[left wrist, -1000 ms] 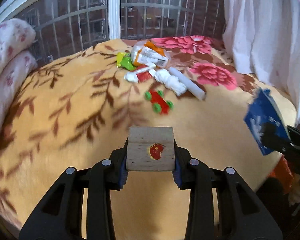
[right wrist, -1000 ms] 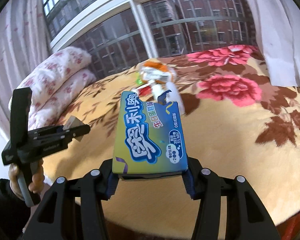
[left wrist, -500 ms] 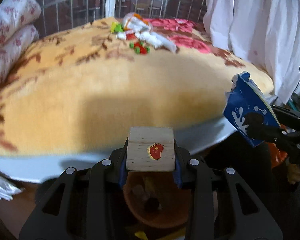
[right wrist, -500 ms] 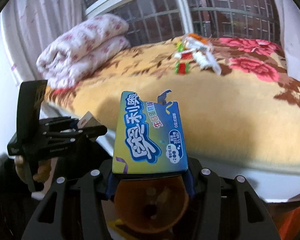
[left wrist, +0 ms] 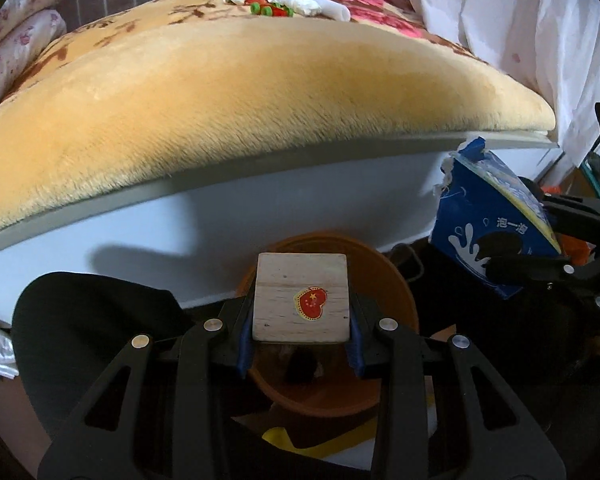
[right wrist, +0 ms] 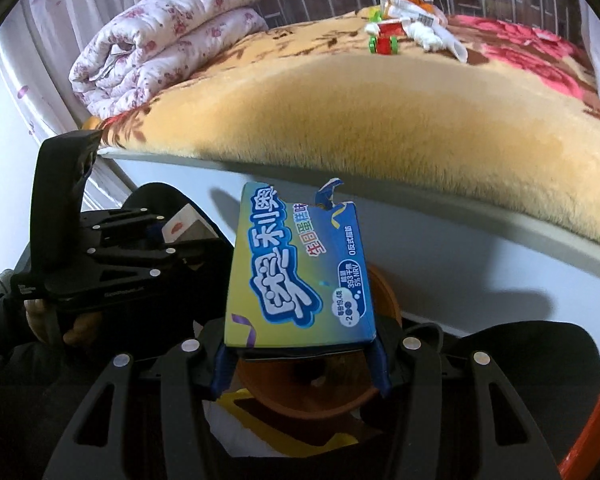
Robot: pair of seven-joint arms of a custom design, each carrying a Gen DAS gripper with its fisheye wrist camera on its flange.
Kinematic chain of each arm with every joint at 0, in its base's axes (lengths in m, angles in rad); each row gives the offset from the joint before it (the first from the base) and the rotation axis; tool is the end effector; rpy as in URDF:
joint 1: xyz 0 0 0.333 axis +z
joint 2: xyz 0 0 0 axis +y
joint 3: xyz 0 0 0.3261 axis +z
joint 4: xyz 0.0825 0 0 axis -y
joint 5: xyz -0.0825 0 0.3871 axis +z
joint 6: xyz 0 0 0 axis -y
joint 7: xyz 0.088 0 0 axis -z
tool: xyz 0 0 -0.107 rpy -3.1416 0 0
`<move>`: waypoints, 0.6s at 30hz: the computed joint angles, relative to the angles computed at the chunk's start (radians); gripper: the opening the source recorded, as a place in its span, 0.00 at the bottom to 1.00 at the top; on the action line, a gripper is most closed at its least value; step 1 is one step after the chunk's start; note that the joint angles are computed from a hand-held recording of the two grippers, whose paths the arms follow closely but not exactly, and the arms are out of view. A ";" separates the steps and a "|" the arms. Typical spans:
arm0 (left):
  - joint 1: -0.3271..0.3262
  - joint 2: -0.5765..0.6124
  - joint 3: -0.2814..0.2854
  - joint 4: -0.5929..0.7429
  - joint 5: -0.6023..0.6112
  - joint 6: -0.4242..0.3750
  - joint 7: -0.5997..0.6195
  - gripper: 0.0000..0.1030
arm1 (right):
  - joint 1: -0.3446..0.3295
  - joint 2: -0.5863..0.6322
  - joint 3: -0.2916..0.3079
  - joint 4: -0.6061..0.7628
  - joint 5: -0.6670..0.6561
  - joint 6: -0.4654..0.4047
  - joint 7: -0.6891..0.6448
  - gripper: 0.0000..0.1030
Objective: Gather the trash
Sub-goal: 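Carry the block and blue box down to the orange bucket and release both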
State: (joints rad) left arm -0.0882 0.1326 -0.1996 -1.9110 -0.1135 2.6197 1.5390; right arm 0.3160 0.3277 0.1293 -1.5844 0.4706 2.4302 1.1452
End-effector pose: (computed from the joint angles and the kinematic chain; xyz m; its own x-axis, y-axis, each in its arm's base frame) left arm 0.6147 -0.1735 0.5021 -0.2037 -0.9684 0.1441 -0.8393 0.0970 -0.5349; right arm 0.6405 0.2936 0.5160 0.5905 -0.7655 -0.2556 -0.7356 -0.3802 -0.5607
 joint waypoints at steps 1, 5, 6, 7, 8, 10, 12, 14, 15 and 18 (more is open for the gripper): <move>0.001 0.003 -0.001 0.003 -0.004 -0.006 0.003 0.33 | 0.001 0.001 -0.001 0.000 -0.003 -0.003 0.003 0.51; 0.003 0.015 -0.001 0.013 -0.007 -0.030 0.006 0.33 | 0.001 0.009 -0.005 0.006 -0.014 -0.017 0.015 0.51; 0.002 0.017 0.000 0.015 0.000 -0.035 0.002 0.33 | 0.001 0.012 -0.006 0.008 -0.016 -0.023 0.018 0.51; 0.000 0.020 0.002 0.018 0.013 -0.042 -0.005 0.34 | 0.000 0.016 -0.006 0.012 -0.019 -0.030 0.018 0.52; -0.007 0.031 0.009 0.031 0.051 -0.064 -0.029 0.35 | 0.001 0.021 -0.006 0.018 -0.024 -0.039 0.019 0.55; -0.027 0.059 0.025 0.067 0.148 -0.126 -0.104 0.63 | 0.016 0.040 -0.021 0.036 -0.074 -0.058 0.046 0.87; -0.032 0.080 0.030 0.085 0.196 -0.157 -0.148 0.77 | 0.019 0.052 -0.023 0.037 -0.094 -0.045 0.053 0.86; -0.023 0.097 0.023 0.100 0.192 -0.186 -0.142 0.77 | 0.018 0.064 -0.027 0.048 -0.110 -0.059 0.063 0.86; -0.024 0.105 0.026 0.107 0.208 -0.202 -0.157 0.77 | 0.019 0.066 -0.030 0.049 -0.120 -0.061 0.073 0.86; -0.023 0.114 0.026 0.112 0.230 -0.222 -0.172 0.77 | 0.011 0.066 -0.030 0.045 -0.119 -0.067 0.082 0.86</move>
